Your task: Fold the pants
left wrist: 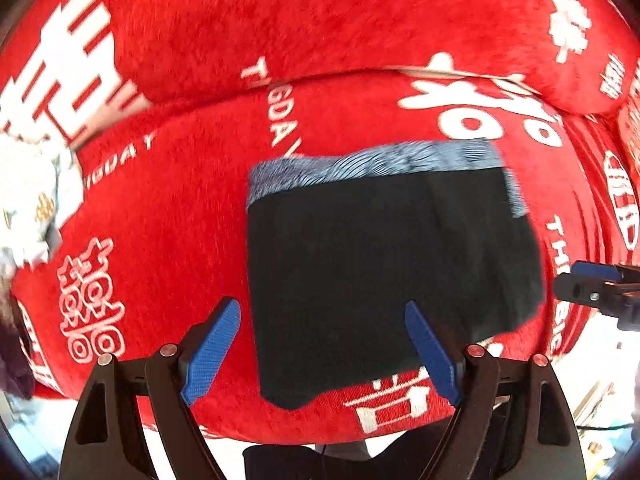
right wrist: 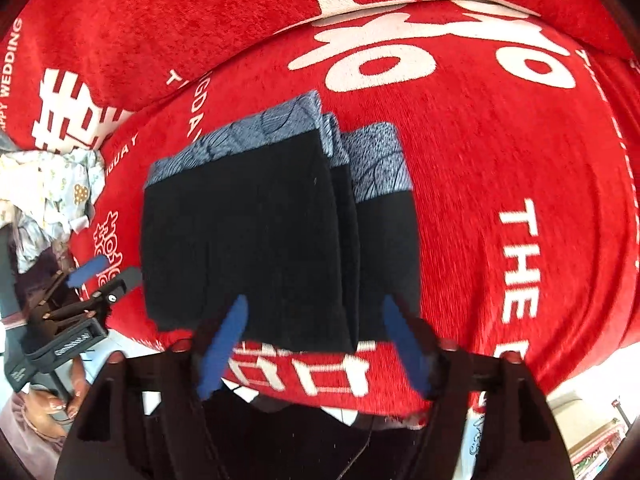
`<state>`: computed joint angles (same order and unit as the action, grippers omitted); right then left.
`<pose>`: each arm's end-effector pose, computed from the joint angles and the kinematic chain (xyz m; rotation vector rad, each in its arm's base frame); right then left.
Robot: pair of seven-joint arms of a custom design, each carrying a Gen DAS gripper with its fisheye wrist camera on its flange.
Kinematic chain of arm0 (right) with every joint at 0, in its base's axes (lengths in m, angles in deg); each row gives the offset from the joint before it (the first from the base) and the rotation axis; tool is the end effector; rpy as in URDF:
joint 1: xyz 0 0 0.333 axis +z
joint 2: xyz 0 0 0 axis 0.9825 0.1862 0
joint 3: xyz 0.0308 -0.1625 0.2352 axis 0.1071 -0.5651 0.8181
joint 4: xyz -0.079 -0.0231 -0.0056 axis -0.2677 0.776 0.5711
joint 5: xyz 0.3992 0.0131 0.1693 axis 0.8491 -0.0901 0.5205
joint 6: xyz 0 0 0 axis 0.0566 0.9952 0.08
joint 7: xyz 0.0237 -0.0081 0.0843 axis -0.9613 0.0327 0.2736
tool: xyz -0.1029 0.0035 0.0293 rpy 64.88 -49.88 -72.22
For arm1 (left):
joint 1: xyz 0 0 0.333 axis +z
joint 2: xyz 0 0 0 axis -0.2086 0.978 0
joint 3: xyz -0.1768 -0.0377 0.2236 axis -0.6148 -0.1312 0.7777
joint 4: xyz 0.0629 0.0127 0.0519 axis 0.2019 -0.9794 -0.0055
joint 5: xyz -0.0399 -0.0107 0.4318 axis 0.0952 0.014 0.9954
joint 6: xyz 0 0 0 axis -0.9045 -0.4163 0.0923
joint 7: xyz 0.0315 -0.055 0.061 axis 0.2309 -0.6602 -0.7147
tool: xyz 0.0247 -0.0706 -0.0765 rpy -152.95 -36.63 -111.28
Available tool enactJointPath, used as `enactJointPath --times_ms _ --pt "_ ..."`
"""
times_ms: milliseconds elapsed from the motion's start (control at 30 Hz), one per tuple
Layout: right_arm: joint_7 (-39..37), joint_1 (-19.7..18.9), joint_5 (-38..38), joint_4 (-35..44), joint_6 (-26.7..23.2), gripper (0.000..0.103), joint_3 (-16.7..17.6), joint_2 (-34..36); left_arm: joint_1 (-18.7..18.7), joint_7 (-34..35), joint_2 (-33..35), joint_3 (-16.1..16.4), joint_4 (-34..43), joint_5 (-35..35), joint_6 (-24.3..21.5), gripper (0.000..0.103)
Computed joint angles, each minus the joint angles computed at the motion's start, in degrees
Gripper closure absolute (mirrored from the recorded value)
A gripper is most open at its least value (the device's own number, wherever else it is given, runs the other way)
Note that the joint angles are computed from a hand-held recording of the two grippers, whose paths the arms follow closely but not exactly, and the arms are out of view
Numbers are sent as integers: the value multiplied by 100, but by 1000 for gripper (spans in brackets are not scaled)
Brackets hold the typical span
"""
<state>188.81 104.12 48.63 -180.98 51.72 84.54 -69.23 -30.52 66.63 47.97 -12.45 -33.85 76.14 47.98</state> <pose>0.3825 0.2114 0.5964 -1.2348 2.7309 0.2988 0.5566 -0.3285 0.6121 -1.1430 2.8891 -0.1893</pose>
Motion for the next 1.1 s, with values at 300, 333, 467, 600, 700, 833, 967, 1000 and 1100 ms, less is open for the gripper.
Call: enactJointPath --times_ms 300,333,467,600,700,833,967,1000,1100 --pt "262 42 -328 1113 -819 16 272 535 -103 434 -19 -54 559 220 -733 17" --pt "277 46 -418 1292 -943 12 322 634 -118 459 24 -51 657 264 -864 17" --pt "410 66 -598 1672 -1150 0 452 796 -167 467 145 -34 968 285 -1398 0" --pt "597 89 -592 1966 -1395 0 493 925 -208 533 232 -22 1207 267 -1681 0" --pt "722 98 -568 2075 -1531 0 505 965 -240 592 267 -21 1350 258 -1775 0" --pt "955 93 -559 2229 -1763 0 530 1018 -290 634 307 -5 1487 349 -1754 0" --pt "1100 100 -573 2294 -1847 0 545 1037 -325 580 340 11 1559 422 -1734 0" --pt "1106 103 -573 2316 -1864 0 542 1052 -325 550 351 16 1581 410 -1742 0" --pt "1066 119 -617 2504 -1995 0 558 1186 -319 455 353 30 1599 384 -1706 0"
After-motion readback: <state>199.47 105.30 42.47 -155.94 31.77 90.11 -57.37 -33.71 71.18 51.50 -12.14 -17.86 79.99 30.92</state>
